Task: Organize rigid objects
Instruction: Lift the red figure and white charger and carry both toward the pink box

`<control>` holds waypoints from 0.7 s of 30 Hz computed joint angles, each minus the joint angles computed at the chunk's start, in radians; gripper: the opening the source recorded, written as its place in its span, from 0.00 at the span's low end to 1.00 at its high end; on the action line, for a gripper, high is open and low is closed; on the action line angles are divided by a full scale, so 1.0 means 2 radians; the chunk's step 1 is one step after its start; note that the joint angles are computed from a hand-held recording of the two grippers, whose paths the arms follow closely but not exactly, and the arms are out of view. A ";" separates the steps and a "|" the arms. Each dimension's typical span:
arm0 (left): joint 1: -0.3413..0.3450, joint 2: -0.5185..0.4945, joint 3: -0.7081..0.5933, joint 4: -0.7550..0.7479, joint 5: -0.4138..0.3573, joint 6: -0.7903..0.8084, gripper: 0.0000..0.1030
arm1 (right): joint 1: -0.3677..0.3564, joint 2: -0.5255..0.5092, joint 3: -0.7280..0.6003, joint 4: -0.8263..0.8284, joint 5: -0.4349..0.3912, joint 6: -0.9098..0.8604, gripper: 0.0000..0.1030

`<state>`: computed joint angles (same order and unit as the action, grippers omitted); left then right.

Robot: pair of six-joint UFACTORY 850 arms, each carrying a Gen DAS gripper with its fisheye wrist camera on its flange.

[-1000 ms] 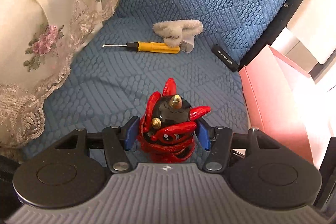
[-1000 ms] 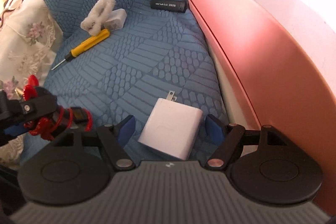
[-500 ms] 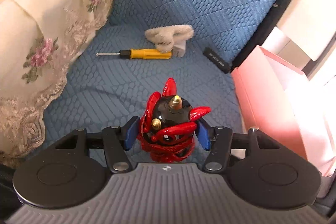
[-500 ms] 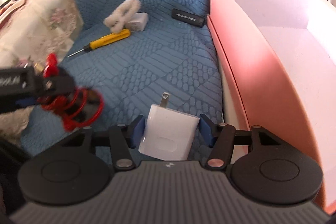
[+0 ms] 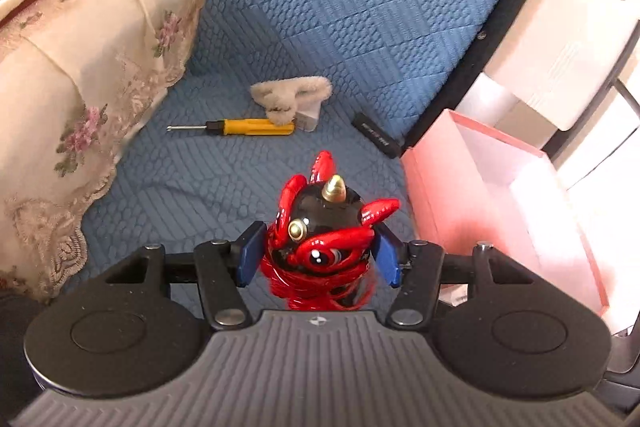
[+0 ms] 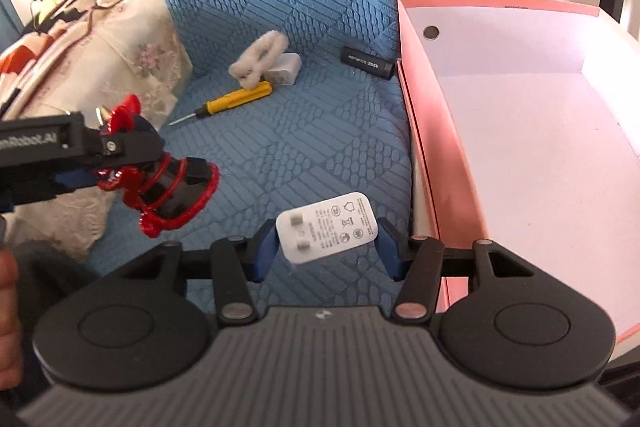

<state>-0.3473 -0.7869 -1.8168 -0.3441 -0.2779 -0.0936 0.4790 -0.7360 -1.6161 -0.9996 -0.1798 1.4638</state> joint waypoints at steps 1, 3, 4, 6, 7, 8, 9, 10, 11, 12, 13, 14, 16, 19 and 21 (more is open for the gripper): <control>-0.002 0.002 -0.001 0.016 -0.001 -0.015 0.61 | 0.001 0.005 0.004 -0.011 -0.001 0.008 0.54; -0.006 0.005 -0.007 0.052 -0.003 -0.045 0.61 | 0.001 0.014 0.011 -0.029 -0.001 0.024 0.54; -0.007 0.006 -0.009 0.060 -0.005 -0.052 0.61 | 0.000 0.019 0.015 -0.037 0.001 0.034 0.54; -0.010 0.009 -0.015 0.060 -0.010 -0.057 0.61 | -0.001 0.030 0.022 -0.052 0.002 0.052 0.54; -0.011 0.010 -0.018 0.061 -0.012 -0.060 0.61 | -0.002 0.036 0.026 -0.057 0.002 0.059 0.54; -0.012 0.011 -0.021 0.064 -0.014 -0.066 0.61 | -0.003 0.040 0.028 -0.059 0.004 0.061 0.54; -0.014 0.012 -0.024 0.066 -0.015 -0.069 0.61 | -0.005 0.047 0.031 -0.063 0.006 0.064 0.54; -0.015 0.013 -0.029 0.067 -0.017 -0.073 0.61 | -0.007 0.052 0.034 -0.067 0.009 0.066 0.54; -0.017 0.012 -0.035 0.072 -0.019 -0.081 0.61 | -0.009 0.058 0.035 -0.070 0.011 0.063 0.54; -0.020 0.011 -0.043 0.080 -0.025 -0.090 0.61 | -0.010 0.063 0.037 -0.076 0.013 0.065 0.54; -0.023 0.009 -0.052 0.091 -0.031 -0.100 0.61 | -0.011 0.069 0.039 -0.082 0.014 0.066 0.54; -0.026 0.007 -0.061 0.099 -0.035 -0.107 0.61 | -0.013 0.075 0.040 -0.077 0.013 0.058 0.54; -0.031 0.004 -0.076 0.108 -0.038 -0.116 0.61 | -0.018 0.085 0.042 -0.079 0.017 0.056 0.54; -0.040 -0.002 -0.100 0.121 -0.041 -0.126 0.61 | -0.028 0.102 0.048 -0.100 0.019 0.072 0.54; -0.046 -0.005 -0.116 0.130 -0.046 -0.130 0.61 | -0.034 0.112 0.051 -0.104 0.019 0.076 0.54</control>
